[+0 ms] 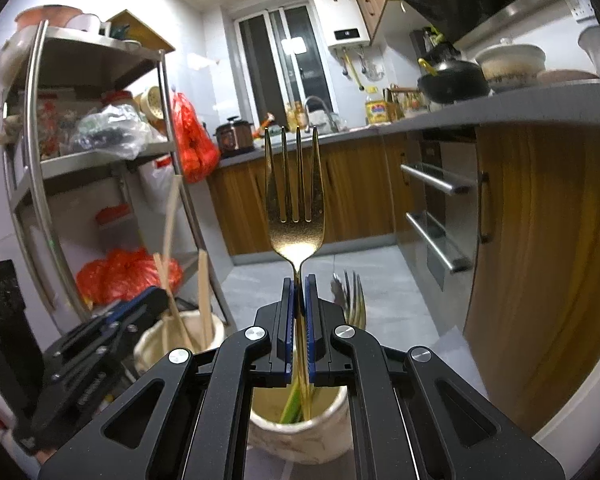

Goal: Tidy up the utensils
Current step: 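Carry the chopstick to the tall pot while the right tool carries the gold fork to the short pot, then open the left tool over the tall pot while the right releases the gold fork into the short pot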

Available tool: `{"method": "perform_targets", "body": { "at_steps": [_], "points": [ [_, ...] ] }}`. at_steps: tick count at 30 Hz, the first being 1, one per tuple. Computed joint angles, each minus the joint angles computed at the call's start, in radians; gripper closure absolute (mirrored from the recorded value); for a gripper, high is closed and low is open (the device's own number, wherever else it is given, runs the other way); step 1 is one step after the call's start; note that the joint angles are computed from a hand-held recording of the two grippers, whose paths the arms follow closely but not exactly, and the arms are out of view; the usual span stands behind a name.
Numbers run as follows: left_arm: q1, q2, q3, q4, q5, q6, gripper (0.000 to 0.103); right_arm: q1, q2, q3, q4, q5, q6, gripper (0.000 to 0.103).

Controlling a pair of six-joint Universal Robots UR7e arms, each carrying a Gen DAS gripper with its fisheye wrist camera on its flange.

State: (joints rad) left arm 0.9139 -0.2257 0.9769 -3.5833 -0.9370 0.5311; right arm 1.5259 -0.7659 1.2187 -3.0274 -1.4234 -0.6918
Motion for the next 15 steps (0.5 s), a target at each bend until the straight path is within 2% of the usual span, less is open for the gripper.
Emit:
{"method": "perform_targets", "body": {
  "at_steps": [5, 11, 15],
  "points": [
    [-0.003, -0.04, 0.063, 0.022, 0.045, -0.051, 0.099, -0.011, -0.006, 0.02, 0.0, -0.018, 0.011, 0.097],
    [-0.004, -0.046, 0.044, 0.104, 0.117, -0.109, 0.099, -0.018, -0.008, 0.026, 0.006, -0.043, 0.052, 0.097],
    [-0.001, -0.052, 0.046, 0.123, 0.131, -0.132, 0.099, -0.019, -0.005, 0.02, 0.01, -0.054, 0.068, 0.097]
  ]
}}
